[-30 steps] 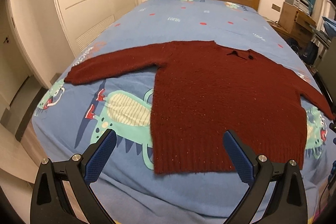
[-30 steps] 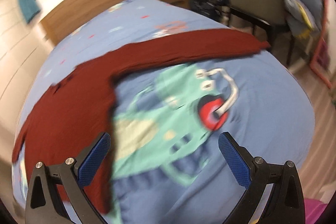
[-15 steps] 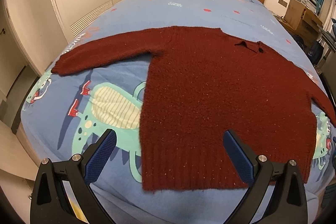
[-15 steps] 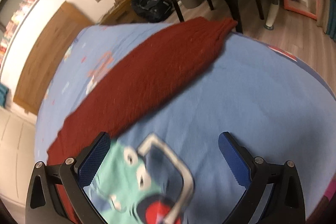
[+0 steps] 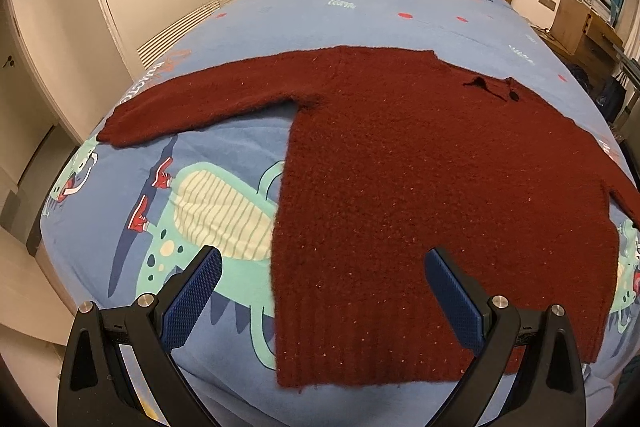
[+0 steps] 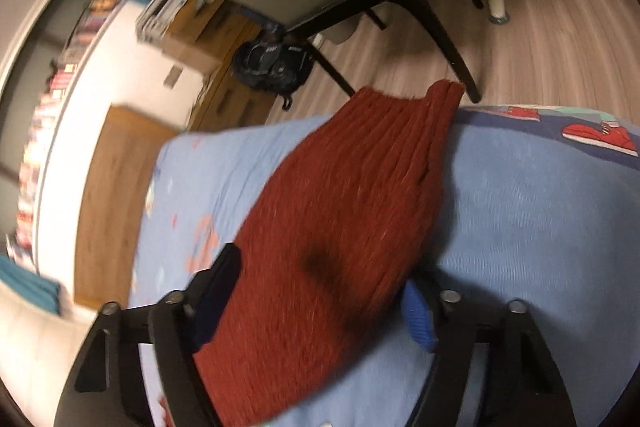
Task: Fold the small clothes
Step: 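Carry the held sleeve across the sweater body with the right gripper, release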
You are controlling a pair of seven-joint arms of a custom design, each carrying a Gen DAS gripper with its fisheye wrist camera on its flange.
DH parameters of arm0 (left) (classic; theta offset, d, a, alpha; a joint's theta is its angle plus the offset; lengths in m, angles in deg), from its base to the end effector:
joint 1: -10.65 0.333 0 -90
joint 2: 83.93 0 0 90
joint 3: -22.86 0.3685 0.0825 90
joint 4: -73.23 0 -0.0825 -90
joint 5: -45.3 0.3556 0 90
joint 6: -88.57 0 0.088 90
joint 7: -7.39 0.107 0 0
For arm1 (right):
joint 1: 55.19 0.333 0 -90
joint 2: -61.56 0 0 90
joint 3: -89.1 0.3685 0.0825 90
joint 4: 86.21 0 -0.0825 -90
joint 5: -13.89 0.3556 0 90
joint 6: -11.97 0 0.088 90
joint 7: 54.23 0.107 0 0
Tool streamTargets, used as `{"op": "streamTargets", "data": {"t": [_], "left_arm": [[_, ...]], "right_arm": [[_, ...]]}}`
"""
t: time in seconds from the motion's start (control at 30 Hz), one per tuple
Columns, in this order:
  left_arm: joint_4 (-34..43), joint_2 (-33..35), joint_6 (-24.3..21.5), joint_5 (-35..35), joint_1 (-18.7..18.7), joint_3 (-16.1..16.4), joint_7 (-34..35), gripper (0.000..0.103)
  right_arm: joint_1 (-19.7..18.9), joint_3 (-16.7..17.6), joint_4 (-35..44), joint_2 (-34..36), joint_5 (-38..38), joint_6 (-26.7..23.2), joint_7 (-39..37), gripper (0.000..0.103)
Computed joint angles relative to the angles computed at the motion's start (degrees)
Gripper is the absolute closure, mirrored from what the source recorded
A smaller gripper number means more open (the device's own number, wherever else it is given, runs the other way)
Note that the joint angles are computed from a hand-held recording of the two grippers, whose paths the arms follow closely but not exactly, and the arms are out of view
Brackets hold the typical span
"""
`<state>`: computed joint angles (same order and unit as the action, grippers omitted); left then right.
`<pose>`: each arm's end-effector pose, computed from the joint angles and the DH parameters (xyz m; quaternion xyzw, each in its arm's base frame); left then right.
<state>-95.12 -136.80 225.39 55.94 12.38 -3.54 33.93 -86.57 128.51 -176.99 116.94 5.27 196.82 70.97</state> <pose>0.2212 -0.1050 0.4547 -0.8621 0.4166 -0.1193 0.2627 0.7617 -0.0501 0.3045 -0.3318 0.8269 -0.0048 0.4540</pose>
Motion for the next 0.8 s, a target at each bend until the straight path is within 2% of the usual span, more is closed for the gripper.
{"op": "streamTargets", "data": {"t": [0.07,0.1,0.13,0.17,0.23,0.4,0.5,0.67,0.8], "left_arm": [[-0.05,0.30,0.07,-0.10,-0.12,0.01,-0.03,0.003],[0.02,0.41,0.05,-0.05,-0.13,0.00,0.01,0.003],[0.05,0.53,0.13,-0.01,-0.17,0.00,0.05,0.003],[0.03,0.63,0.30,-0.03,-0.21,0.07,0.06,0.003],[-0.11,0.62,0.78,-0.19,-0.25,0.30,-0.03,0.003],[-0.67,-0.38,1.70,-0.71,-0.18,0.76,-0.16,0.003],[-1.25,-1.81,1.72,-1.37,-0.54,1.16,0.07,0.003],[-2.32,-6.19,0.20,-2.52,-1.06,1.87,0.83,0.003],[-3.46,-11.17,-2.11,-3.48,-0.94,3.09,1.78,0.003]], "right_arm": [[-0.75,1.07,1.07,0.84,0.59,-1.53,0.54,0.068],[-1.20,1.98,2.43,1.59,1.18,-3.54,0.35,0.075],[-1.49,2.59,2.87,1.82,1.97,-4.44,-0.30,0.087],[-1.68,3.20,3.76,2.36,2.53,-5.06,-1.27,0.091],[-1.95,4.64,4.91,2.89,3.10,-5.58,-3.78,0.092],[-3.89,12.04,5.08,4.44,3.28,-5.79,-12.20,0.093],[-3.18,15.25,6.20,4.90,3.96,-8.00,-16.17,0.093],[-0.05,20.00,8.98,6.40,6.02,-12.92,-21.90,0.093],[4.48,22.99,11.38,7.81,8.53,-16.22,-25.22,0.093]]}}
